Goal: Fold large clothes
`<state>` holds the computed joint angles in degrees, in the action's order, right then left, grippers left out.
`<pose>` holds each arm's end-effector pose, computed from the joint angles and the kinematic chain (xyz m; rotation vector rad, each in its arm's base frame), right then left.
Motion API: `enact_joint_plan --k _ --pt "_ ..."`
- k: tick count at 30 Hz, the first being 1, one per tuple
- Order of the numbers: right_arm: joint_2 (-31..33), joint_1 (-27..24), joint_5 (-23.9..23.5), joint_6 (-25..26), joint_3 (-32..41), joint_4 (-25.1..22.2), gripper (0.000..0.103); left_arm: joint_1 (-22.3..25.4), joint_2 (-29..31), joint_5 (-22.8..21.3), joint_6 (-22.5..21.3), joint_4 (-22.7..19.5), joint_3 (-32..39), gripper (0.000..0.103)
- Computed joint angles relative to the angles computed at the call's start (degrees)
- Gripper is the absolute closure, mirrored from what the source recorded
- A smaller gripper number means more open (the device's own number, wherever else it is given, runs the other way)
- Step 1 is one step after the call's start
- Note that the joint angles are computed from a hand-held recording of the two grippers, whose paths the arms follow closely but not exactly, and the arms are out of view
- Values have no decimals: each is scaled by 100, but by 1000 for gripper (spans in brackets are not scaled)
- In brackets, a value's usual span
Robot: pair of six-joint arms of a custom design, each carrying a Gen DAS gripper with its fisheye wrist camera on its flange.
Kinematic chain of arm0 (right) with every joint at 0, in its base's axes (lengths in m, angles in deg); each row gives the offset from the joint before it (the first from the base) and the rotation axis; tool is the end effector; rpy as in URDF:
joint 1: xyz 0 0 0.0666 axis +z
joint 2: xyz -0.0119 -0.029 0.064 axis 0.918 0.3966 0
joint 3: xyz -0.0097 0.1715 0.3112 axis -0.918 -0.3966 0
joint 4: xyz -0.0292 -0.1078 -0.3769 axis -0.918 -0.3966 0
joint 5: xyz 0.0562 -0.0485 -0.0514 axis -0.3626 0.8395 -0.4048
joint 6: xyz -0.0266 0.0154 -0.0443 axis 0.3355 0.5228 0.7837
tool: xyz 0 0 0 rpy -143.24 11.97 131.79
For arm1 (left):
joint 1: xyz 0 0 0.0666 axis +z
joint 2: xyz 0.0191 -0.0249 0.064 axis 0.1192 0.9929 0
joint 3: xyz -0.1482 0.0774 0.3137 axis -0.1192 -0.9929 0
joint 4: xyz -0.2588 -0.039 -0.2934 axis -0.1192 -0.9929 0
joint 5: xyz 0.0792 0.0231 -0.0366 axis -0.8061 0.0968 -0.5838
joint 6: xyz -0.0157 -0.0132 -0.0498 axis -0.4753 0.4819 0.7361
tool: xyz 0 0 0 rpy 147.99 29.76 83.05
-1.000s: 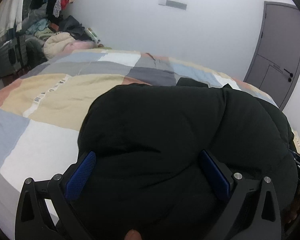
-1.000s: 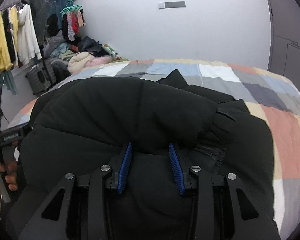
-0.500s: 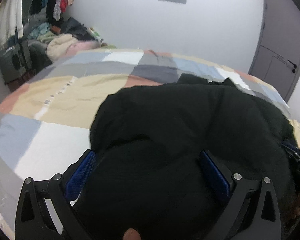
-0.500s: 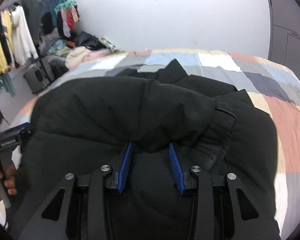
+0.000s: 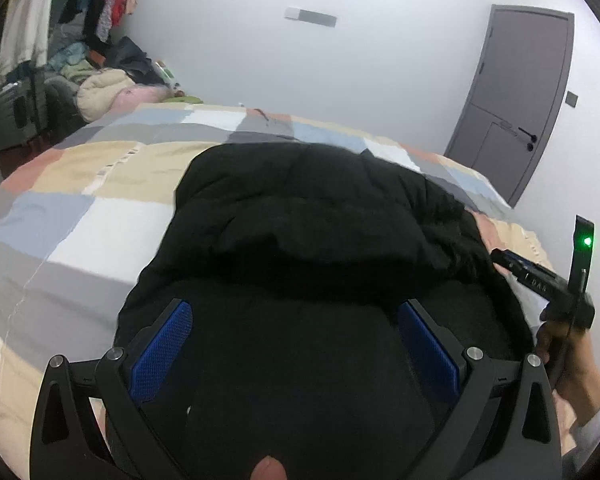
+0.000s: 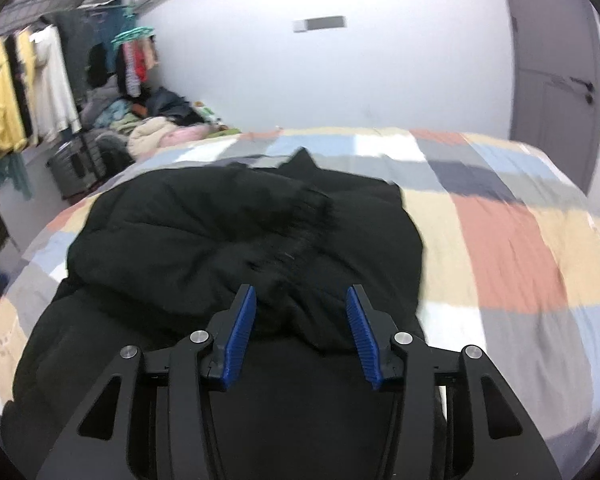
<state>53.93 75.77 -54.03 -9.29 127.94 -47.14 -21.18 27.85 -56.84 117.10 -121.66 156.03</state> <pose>0.6371 0.1161 0.3566 -0.6139 2.1390 0.4258 0.4383 -0.2125 0.3868 -0.5527 2.1815 0.0101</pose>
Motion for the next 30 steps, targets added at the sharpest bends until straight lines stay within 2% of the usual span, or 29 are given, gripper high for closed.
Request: enact_joint_plan --k 3,7,10,14,16,17,19,22,26,30 --pt "127 -20 223 122 47 -82 49 -80 46 -259 8 -82 -67 0" --pt "413 -32 453 139 339 -278 43 109 111 -103 44 29 -146 0" --pt "569 -4 723 278 464 -305 42 219 150 56 93 159 -215 0" --pt "777 72 1242 562 631 -351 42 191 205 -65 122 132 -209 0" --pt "857 65 1249 553 693 -338 44 197 216 -108 129 140 -198 0" --pt "860 48 1185 527 684 -286 46 210 202 -104 144 170 -227 0" --pt "829 31 1099 503 634 -153 63 241 186 -61 188 223 -260 0" --pt "803 -5 969 328 646 -46 77 251 159 -30 249 270 -308 0" --pt "794 -118 792 -94 684 107 81 257 149 -9 239 287 -317 0" --pt "830 -165 827 -365 711 152 81 268 133 -37 193 233 -327 0"
